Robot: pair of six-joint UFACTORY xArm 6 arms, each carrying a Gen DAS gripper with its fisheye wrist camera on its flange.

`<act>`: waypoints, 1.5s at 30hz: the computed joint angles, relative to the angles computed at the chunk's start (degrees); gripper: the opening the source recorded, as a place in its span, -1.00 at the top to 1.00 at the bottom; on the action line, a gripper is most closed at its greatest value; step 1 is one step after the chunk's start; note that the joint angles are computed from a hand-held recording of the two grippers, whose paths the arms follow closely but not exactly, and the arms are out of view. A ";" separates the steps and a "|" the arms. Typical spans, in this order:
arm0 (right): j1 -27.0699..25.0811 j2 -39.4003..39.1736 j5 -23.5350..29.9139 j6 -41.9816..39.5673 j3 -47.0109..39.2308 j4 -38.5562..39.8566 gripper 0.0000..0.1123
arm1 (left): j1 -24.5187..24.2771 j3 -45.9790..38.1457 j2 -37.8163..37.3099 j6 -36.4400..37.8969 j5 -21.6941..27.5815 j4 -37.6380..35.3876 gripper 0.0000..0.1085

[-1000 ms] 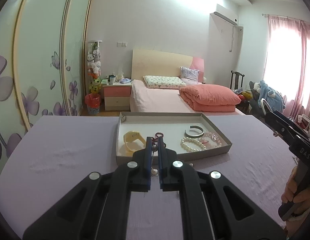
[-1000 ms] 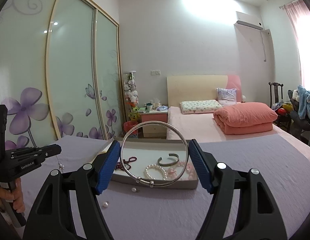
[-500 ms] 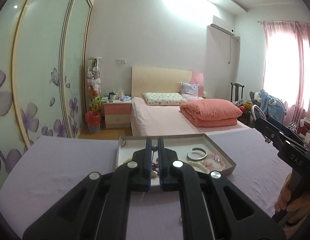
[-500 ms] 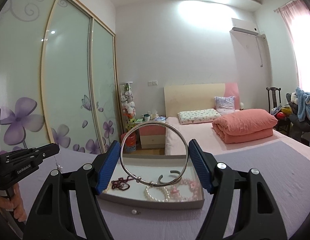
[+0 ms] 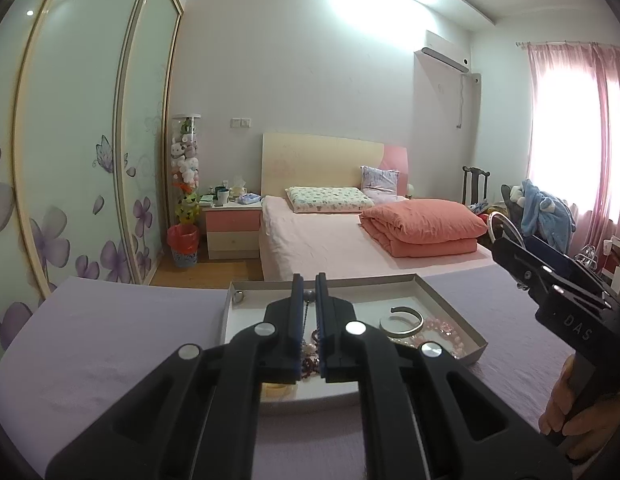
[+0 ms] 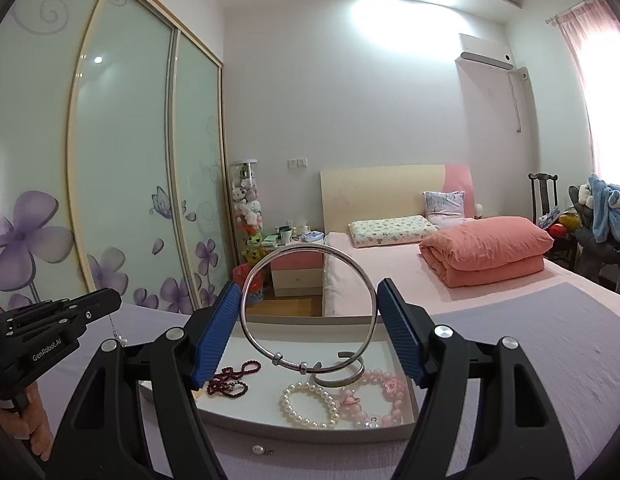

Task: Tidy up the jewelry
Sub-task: 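Carry the hoop bangle and earrings over the grey tray and lower them, then open the right gripper to drop the silver hoop bangle into the tray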

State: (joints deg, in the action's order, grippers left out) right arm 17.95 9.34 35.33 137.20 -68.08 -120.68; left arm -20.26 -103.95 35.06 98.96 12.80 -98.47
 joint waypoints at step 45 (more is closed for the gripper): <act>-6.05 17.95 -11.74 -14.15 -18.20 15.49 -0.26 | 0.19 -36.68 30.69 -45.15 2.47 43.71 0.87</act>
